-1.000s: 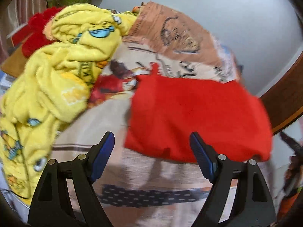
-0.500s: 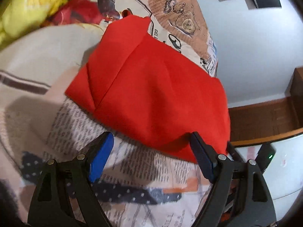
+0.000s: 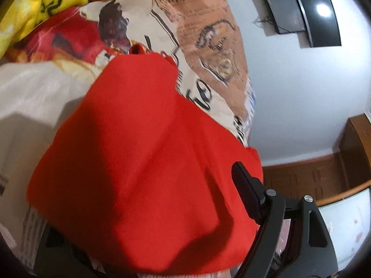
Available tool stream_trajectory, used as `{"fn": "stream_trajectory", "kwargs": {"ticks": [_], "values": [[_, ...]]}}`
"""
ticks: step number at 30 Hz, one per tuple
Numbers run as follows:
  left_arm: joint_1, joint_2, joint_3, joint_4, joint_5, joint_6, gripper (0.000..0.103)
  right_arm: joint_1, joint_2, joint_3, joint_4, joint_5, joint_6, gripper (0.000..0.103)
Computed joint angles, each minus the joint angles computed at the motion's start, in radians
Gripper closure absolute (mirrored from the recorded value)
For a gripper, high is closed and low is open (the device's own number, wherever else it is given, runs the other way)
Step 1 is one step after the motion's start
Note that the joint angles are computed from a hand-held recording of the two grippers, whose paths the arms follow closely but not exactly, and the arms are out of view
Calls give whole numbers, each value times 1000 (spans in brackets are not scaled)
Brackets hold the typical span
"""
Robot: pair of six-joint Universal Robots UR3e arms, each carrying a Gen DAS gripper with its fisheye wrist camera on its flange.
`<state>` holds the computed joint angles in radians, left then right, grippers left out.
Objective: Fold large clothes
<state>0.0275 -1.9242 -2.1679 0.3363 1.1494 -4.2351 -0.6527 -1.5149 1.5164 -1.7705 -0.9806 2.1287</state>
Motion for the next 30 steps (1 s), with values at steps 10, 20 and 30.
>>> {"fn": "stream_trajectory", "kwargs": {"ticks": [10,20,30], "values": [[4,80,87,-206,61,97,94,33,48,-164,129,-19,27,30],[-149,372,264,-478,362,236,95,193,24,-171,140,9,52,30],[-263,248,431,-687,474,202,96,310,-82,123,-123,-112,-50,27]]}}
